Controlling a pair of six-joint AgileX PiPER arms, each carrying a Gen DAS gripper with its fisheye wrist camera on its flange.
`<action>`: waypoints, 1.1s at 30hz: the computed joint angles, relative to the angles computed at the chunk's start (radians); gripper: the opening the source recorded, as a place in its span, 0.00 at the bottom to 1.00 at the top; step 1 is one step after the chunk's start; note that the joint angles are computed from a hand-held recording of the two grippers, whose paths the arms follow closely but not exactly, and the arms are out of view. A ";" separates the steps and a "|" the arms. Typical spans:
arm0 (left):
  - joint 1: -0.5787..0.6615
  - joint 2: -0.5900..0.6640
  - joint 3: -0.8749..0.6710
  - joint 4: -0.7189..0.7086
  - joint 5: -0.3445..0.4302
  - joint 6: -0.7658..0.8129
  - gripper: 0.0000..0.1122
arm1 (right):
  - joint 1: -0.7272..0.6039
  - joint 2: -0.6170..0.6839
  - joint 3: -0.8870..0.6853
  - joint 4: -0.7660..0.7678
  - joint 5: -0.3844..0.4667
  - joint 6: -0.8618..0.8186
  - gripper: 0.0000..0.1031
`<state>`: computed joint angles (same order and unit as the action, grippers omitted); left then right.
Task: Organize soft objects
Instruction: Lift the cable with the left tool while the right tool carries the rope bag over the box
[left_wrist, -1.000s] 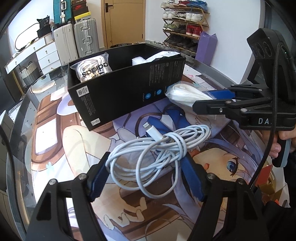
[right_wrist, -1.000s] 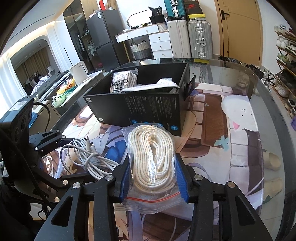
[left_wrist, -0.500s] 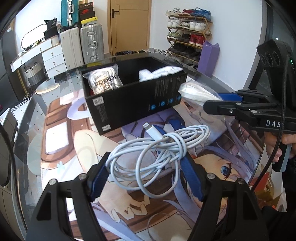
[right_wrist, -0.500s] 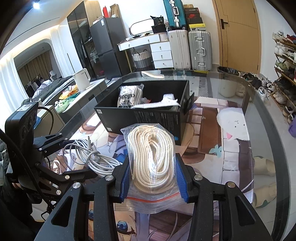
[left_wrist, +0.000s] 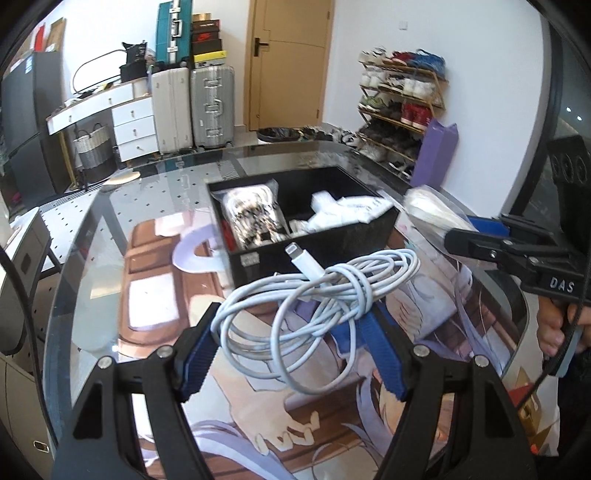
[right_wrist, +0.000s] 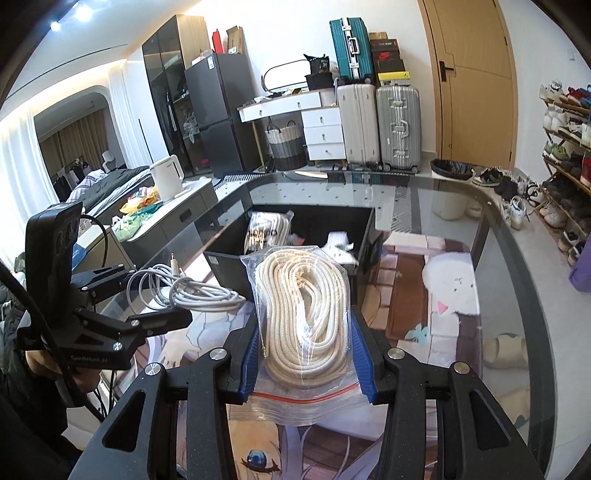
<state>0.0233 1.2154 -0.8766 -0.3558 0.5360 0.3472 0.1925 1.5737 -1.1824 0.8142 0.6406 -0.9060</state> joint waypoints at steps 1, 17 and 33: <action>0.003 0.002 -0.008 0.010 -0.002 -0.012 0.66 | 0.001 -0.002 -0.003 0.001 -0.001 0.001 0.42; -0.033 0.081 -0.140 0.172 -0.032 -0.192 0.66 | 0.032 0.048 -0.125 -0.051 0.006 0.079 0.42; -0.018 0.234 -0.263 0.247 -0.076 -0.275 0.66 | 0.080 0.187 -0.322 -0.189 0.002 0.261 0.42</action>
<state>0.0052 1.4497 -1.1391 -0.1085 0.4605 0.0724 0.2728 1.7607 -1.5043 0.6256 0.6431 -0.6447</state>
